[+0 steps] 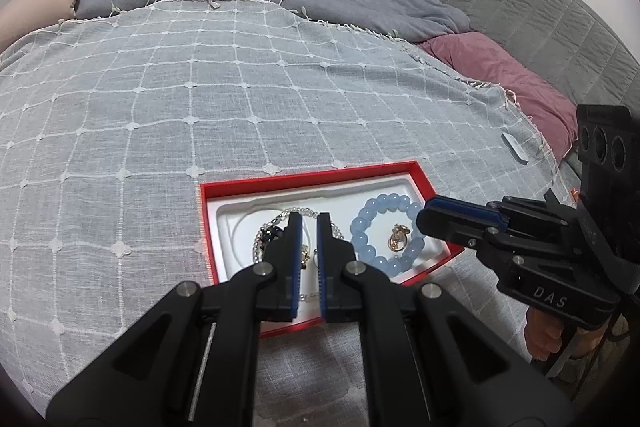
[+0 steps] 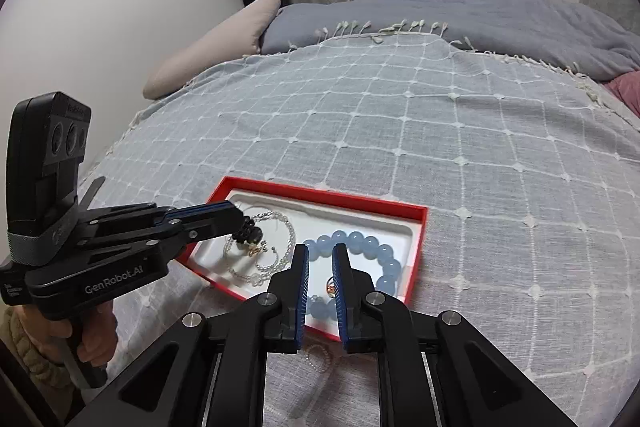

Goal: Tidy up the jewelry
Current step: 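Open both tools to drop the studs into the box, then move the left tool to a small piece on the throw while the right tool approaches the silver beaded ring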

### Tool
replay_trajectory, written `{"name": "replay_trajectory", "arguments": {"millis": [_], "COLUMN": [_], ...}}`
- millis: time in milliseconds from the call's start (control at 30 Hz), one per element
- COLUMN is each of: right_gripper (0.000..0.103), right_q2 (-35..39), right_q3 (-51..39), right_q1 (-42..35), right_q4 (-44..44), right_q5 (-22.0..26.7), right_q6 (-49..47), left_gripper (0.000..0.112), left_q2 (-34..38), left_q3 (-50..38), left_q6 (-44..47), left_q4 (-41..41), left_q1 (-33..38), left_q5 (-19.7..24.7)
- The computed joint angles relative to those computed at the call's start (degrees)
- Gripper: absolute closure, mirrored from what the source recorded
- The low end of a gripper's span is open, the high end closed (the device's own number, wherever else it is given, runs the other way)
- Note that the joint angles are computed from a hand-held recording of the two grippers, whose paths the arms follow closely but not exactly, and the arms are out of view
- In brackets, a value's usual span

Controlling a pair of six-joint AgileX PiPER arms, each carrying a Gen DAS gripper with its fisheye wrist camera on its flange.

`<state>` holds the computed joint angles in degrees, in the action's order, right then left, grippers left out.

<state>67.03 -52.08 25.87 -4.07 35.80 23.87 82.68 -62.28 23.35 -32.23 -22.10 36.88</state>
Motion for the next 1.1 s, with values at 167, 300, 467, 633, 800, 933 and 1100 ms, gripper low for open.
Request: {"name": "replay_trajectory", "arguments": {"millis": [167, 300, 467, 633, 800, 933, 1100], "right_gripper": [0.089, 0.084, 0.029, 0.029, 0.021, 0.017, 0.012], "right_q2": [-1.8, -4.2, -7.9, -10.4, -11.5, -11.3, -9.6], "right_q3": [-0.2, -0.7, -0.8, -1.0, -1.2, -1.6, -2.3], "right_q1": [0.8, 4.0, 9.1, 12.8, 14.6, 16.6, 22.4], "right_q4": [-1.8, -6.4, -13.2, -17.9, -20.4, -23.3, -30.3], "right_q5": [1.1, 3.2, 6.9, 11.6, 14.4, 16.4, 22.0], "right_q6": [2.4, 6.6, 13.6, 17.2, 19.1, 21.5, 25.7], "left_gripper": [0.105, 0.095, 0.078, 0.073, 0.064, 0.062, 0.062], "left_q2": [-1.6, -3.8, -7.1, -8.9, -11.3, -12.8, -14.7], "left_q3": [0.0, 1.0, 3.2, 5.0, 7.5, 9.7, 13.1], "left_q6": [1.6, 3.3, 3.5, 4.1, 3.6, 6.3, 8.9], "left_q4": [-2.6, -5.4, -4.9, -5.4, -2.4, -2.7, -2.1], "left_q1": [2.6, 5.5, 6.7, 8.0, 7.6, 8.6, 8.5], "left_q5": [2.2, 3.4, 3.4, 4.5, 3.9, 5.1, 7.8]}}
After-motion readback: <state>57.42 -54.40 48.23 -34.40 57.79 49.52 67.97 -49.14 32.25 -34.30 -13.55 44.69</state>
